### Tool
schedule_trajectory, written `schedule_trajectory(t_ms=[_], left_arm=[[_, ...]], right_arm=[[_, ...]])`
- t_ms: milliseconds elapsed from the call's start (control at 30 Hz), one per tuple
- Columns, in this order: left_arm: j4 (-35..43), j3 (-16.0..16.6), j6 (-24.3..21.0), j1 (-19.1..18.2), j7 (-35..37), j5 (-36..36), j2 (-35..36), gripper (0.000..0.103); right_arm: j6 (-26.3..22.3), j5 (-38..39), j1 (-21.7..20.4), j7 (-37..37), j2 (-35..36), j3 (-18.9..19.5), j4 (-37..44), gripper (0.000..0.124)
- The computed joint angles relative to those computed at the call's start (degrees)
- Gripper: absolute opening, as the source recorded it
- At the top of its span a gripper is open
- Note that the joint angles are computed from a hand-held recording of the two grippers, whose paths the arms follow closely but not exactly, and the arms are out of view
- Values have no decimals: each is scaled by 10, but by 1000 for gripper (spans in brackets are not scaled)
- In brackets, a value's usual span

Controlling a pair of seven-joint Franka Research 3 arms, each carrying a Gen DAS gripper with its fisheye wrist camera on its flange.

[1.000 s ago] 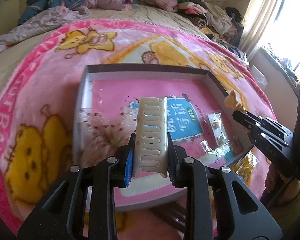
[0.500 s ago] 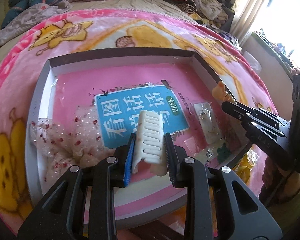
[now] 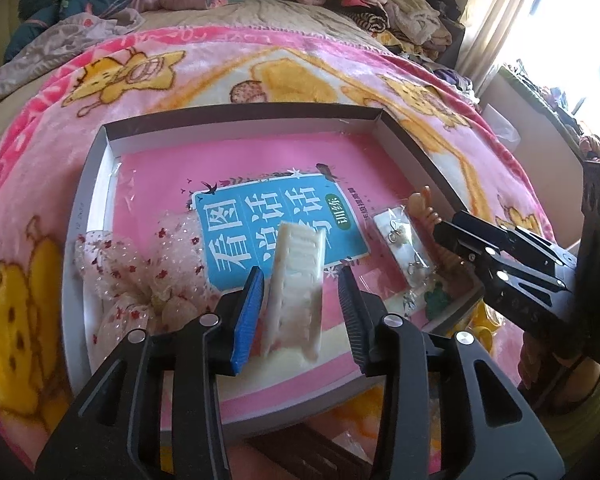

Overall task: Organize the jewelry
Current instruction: 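Carry the comb clip and coiled tie into the box and open both tools, then lift both open tools out of the box back over the accessories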

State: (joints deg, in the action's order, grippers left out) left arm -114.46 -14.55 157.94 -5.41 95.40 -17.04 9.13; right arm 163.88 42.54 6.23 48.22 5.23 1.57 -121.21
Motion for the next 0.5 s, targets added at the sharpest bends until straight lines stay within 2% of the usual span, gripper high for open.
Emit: schedule_trajectory(t_ms=[200,367,500], left_arm=[[-26,3,12,-1,5,-13,-28,32],[-57,12,25,-9,9,-27,-58,45],[-82,22,35,-17,21,-57,-83,51]], right_arm=[[8,27,6,-24,-40,-2,-35,48],[19,42,20,-35,-79,-11,-71,58],[27,52,33,-44,-107,-20,-95,64]])
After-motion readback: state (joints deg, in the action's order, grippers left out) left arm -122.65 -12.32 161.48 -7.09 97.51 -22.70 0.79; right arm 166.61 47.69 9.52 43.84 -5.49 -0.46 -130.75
